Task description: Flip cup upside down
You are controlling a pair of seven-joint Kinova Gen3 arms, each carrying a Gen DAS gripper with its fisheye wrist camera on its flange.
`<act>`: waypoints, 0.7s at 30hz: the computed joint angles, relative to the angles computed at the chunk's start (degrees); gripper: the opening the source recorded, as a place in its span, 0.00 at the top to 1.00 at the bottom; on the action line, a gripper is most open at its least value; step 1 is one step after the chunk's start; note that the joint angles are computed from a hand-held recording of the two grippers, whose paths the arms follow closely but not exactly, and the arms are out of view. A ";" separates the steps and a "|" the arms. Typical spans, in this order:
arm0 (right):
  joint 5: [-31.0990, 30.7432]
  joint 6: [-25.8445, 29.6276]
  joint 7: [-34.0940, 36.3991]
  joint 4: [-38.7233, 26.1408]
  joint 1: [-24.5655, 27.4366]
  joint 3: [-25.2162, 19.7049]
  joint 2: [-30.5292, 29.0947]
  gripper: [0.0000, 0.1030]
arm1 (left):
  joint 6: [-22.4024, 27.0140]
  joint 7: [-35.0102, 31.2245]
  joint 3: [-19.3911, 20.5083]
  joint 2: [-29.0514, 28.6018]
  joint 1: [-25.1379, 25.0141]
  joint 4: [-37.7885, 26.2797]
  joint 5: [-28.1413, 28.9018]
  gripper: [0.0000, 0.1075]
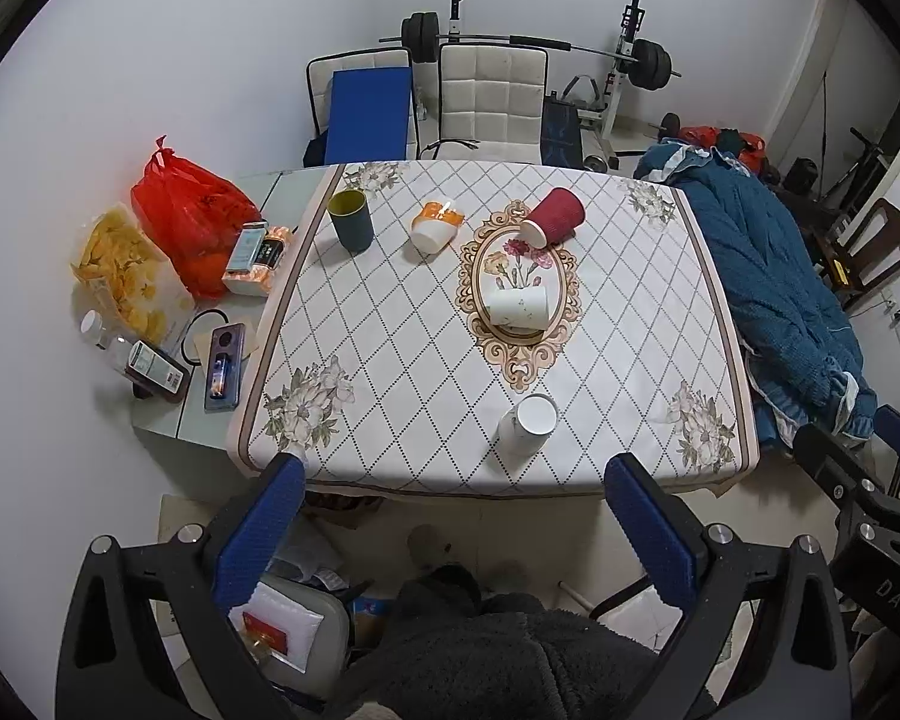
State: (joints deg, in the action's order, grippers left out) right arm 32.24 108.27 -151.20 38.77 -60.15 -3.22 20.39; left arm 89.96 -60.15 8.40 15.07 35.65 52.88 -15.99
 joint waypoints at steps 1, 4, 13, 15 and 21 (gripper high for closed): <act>0.00 -0.02 -0.10 0.10 -0.12 -0.04 0.01 0.05 | 0.04 0.01 -0.03 -0.04 0.04 0.00 -0.13 0.05; 0.00 -0.03 -0.15 0.05 -0.11 -0.03 0.04 0.05 | -0.05 -0.17 -0.04 -0.27 0.05 0.33 -0.37 0.05; 0.10 0.12 0.12 -0.19 -0.11 -0.05 0.18 0.05 | 0.21 -0.36 0.09 -0.35 -0.18 0.41 -0.25 0.05; -0.12 -0.20 -0.23 0.25 -0.05 -0.07 -0.04 0.05 | 0.30 -0.28 0.10 -0.52 -0.26 0.74 -0.06 0.05; -0.33 0.40 0.39 -1.33 -0.38 0.20 0.95 0.05 | 0.62 0.03 0.17 -0.73 -0.28 1.12 -0.25 0.05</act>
